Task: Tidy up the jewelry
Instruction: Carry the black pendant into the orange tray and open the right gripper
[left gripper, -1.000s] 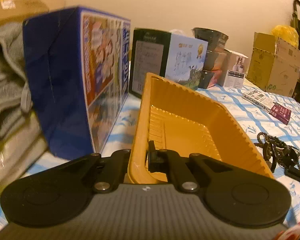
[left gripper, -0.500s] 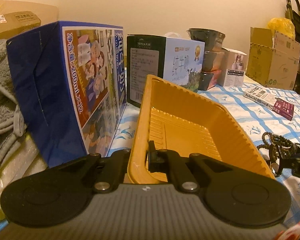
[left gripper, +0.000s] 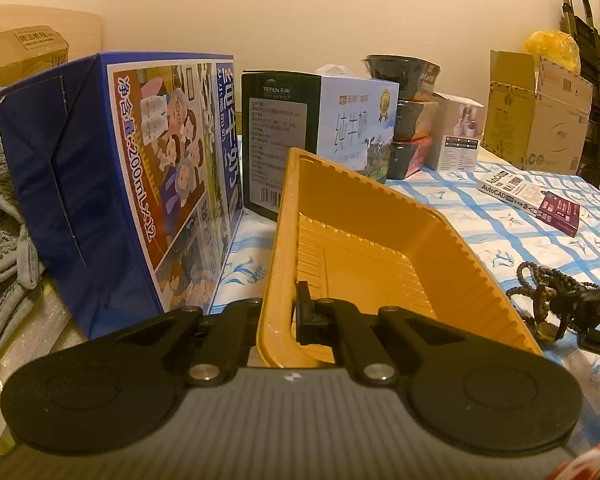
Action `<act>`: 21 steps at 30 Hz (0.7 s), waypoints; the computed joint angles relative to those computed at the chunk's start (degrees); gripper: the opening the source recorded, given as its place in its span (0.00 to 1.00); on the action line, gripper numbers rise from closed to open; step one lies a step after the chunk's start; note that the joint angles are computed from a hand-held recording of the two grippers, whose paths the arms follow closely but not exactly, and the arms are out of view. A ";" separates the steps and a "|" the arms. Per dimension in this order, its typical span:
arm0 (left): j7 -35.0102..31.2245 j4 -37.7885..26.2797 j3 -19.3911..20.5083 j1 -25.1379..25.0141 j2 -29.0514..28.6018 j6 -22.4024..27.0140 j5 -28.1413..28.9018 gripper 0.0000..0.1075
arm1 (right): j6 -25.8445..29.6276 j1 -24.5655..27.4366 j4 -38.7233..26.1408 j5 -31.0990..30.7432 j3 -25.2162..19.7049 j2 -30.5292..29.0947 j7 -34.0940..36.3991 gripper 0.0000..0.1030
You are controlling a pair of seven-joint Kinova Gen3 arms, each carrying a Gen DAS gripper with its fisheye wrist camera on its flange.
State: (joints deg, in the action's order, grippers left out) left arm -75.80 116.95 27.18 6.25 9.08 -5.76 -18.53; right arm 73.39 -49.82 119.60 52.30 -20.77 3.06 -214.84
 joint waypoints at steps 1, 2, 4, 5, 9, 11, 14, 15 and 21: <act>0.02 -0.03 0.04 -0.05 0.00 0.01 -0.07 0.03 | 0.62 -0.10 -0.46 0.26 -0.07 -0.27 0.34 0.15; 0.13 0.02 0.25 -0.30 -0.02 -0.04 -0.21 0.03 | 1.04 -0.17 -0.77 0.72 -0.18 -0.57 0.51 0.15; 0.30 -0.03 0.23 -0.31 0.03 0.00 -0.21 0.03 | 2.21 -0.52 -1.61 2.42 -0.67 -1.07 0.39 0.15; 0.39 -0.13 0.21 -0.26 0.13 0.08 -0.13 0.03 | 2.74 -0.72 -2.09 3.64 -0.93 -1.18 0.38 0.15; 0.43 -0.17 0.41 -0.40 0.15 0.28 0.11 0.03 | 1.21 -0.79 -3.37 8.55 -1.30 -1.67 -0.05 0.15; 0.58 -0.20 1.07 -1.01 0.10 0.48 -0.08 0.03 | -1.40 -0.33 -3.79 10.61 -1.11 -1.62 -0.28 0.15; 0.68 -0.20 2.18 -2.13 -0.04 0.67 -0.55 0.03 | -4.97 0.46 -5.04 12.03 -0.54 -0.78 1.00 0.15; 0.77 -0.23 2.72 -2.65 -0.10 0.83 -0.78 0.03 | -6.30 0.68 -5.16 12.16 -0.29 -0.50 1.24 0.15; 0.72 -0.24 3.72 -3.62 -0.27 1.27 -0.57 0.03 | -13.82 2.28 -5.78 11.16 1.52 0.97 2.26 0.15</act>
State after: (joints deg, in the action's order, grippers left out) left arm -75.09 116.71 30.90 2.64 8.81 -4.49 -19.10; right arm 59.57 -47.54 113.82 63.46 -19.25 4.03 -212.58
